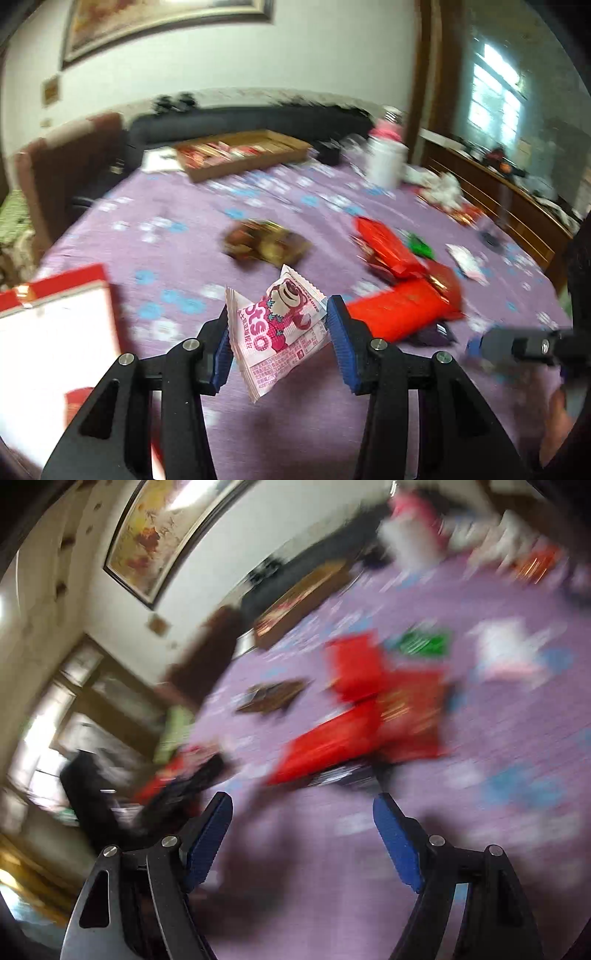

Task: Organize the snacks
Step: 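Lift the pink packet with the left gripper while the right gripper grasps a long red packet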

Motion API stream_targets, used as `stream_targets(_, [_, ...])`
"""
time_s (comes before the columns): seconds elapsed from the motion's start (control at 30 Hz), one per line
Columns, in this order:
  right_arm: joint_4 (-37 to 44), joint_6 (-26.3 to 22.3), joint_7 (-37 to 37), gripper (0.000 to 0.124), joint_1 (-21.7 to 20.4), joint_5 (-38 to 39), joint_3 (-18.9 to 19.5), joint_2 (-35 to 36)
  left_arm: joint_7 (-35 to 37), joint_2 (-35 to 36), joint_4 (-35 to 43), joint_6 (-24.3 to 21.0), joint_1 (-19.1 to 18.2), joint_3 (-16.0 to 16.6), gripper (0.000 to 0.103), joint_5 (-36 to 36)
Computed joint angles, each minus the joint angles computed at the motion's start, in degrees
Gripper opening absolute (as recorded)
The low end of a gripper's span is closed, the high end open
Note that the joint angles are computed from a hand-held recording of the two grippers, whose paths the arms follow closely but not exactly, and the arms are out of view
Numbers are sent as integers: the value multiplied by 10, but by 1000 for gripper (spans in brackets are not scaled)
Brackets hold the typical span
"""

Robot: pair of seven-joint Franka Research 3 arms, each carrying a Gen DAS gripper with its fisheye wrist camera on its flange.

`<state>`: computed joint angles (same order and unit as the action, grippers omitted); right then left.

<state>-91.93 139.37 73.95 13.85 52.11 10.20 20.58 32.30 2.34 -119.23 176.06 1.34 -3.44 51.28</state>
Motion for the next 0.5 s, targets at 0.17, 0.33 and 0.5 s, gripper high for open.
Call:
stream_targets(0.17, [41, 15, 95, 63, 7, 55, 13, 58, -284, -17, 23, -11, 10, 12, 45, 277])
stream_targets(0.33, [40, 93, 133, 52, -4, 120, 33, 77, -256, -15, 19, 13, 25, 4, 45, 243])
stream_targets(0.5, [86, 103, 234, 37, 29, 15, 7, 111, -169, -13, 4, 30, 29, 1, 45, 145])
